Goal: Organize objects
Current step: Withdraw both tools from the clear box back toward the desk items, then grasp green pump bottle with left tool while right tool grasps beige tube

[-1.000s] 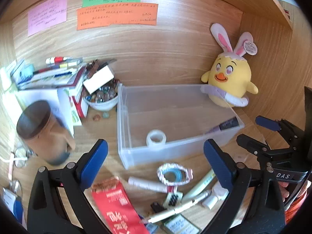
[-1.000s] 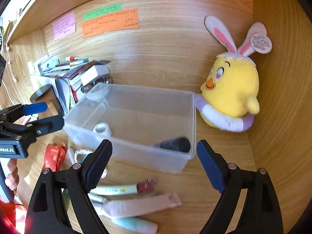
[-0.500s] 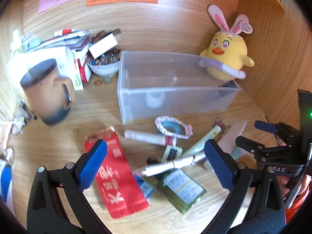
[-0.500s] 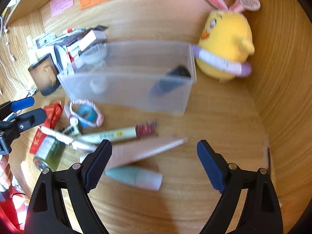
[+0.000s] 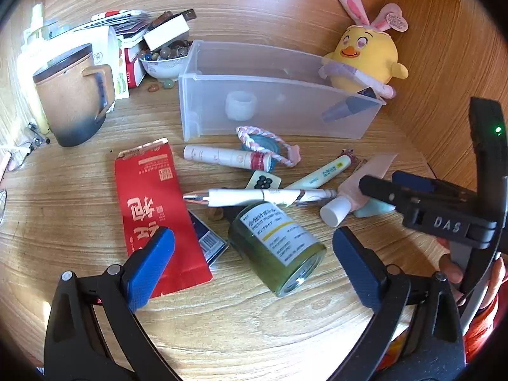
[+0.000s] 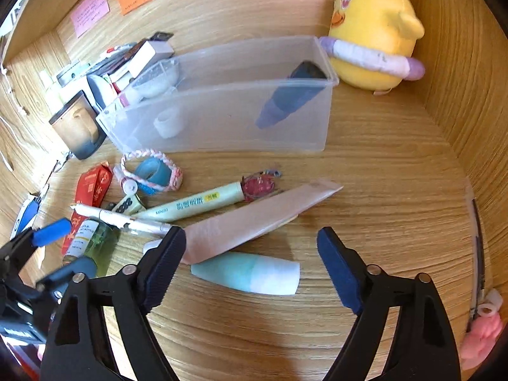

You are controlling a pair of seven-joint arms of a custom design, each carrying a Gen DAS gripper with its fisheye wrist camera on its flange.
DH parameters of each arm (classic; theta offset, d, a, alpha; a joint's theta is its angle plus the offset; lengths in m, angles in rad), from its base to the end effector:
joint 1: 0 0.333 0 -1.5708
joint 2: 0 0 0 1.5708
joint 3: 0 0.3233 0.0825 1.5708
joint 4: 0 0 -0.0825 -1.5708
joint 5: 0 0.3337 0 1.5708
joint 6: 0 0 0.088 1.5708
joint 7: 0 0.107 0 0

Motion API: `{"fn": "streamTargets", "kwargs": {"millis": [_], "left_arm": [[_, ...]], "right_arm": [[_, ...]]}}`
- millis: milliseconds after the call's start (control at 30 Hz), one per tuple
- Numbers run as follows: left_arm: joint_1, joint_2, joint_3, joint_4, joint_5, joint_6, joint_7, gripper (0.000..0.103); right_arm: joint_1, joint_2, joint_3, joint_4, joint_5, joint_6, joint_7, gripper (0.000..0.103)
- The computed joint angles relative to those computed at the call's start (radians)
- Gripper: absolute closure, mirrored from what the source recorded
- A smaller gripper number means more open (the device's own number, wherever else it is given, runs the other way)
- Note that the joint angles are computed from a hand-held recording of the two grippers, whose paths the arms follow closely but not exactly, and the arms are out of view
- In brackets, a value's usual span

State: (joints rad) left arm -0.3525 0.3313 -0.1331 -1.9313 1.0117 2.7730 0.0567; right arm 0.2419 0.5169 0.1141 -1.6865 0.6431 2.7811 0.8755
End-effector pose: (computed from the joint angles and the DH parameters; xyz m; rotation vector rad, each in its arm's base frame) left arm 0.5246 -0.3104 0.3996 -1.9983 1.6658 -0.7803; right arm 0.6472 0.1978 0.3941 -2.1009 1.2776 -0.2431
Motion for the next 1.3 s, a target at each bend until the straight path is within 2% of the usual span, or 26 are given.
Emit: {"fn": "streamTargets", "kwargs": {"millis": [200, 400, 467, 533, 600, 767, 867, 900, 1067, 1133, 1233, 1300], "left_arm": [[-0.003, -0.016, 0.016, -0.033, 0.043, 0.017, -0.067, 0.002], [0.003, -0.051, 0.016, -0.075, 0.115, 0.007, -0.140, 0.002], [0.007, -0.060, 0.013, -0.086, 0.140, 0.004, -0.165, 0.004], [0.014, -0.068, 0.005, -0.097, 0.149, 0.001, -0.175, 0.016], [0.027, -0.070, -0.002, -0.105, 0.143, 0.015, -0.168, 0.021], [0.027, -0.069, -0.005, -0.101, 0.162, 0.005, -0.195, 0.026], [0.027, -0.068, -0.003, -0.098, 0.186, 0.013, -0.218, 0.028], [0.026, -0.067, -0.003, -0.094, 0.194, 0.011, -0.222, 0.030], [0.034, -0.049, -0.010, -0.076, 0.179, 0.030, -0.188, 0.051], [0.033, -0.042, -0.009, -0.070, 0.169, 0.038, -0.175, 0.060], [0.019, -0.042, -0.005, -0.065, 0.170, 0.016, -0.176, 0.061], [0.016, -0.053, -0.001, -0.073, 0.182, 0.020, -0.190, 0.061]], "right_arm": [[0.003, 0.008, 0.000, 0.018, -0.002, -0.035, 0.009, 0.060], [0.006, 0.000, 0.009, 0.005, 0.020, 0.006, 0.002, 0.083], [0.006, 0.000, 0.012, 0.007, 0.026, 0.011, 0.003, 0.084], [0.005, 0.001, 0.013, 0.010, 0.029, 0.008, 0.006, 0.084], [0.007, 0.005, 0.011, 0.021, 0.021, -0.019, 0.013, 0.083], [0.008, 0.021, 0.013, 0.050, 0.015, -0.087, 0.029, 0.080], [0.009, 0.031, 0.014, 0.065, 0.016, -0.114, 0.037, 0.071], [0.011, 0.035, 0.011, 0.072, 0.013, -0.127, 0.045, 0.068], [0.015, 0.031, 0.013, 0.060, 0.025, -0.097, 0.043, 0.068], [0.016, 0.030, 0.013, 0.059, 0.028, -0.090, 0.047, 0.079], [0.011, 0.024, 0.019, 0.047, 0.039, -0.067, 0.036, 0.090], [0.008, 0.020, 0.023, 0.040, 0.049, -0.054, 0.028, 0.093]]}}
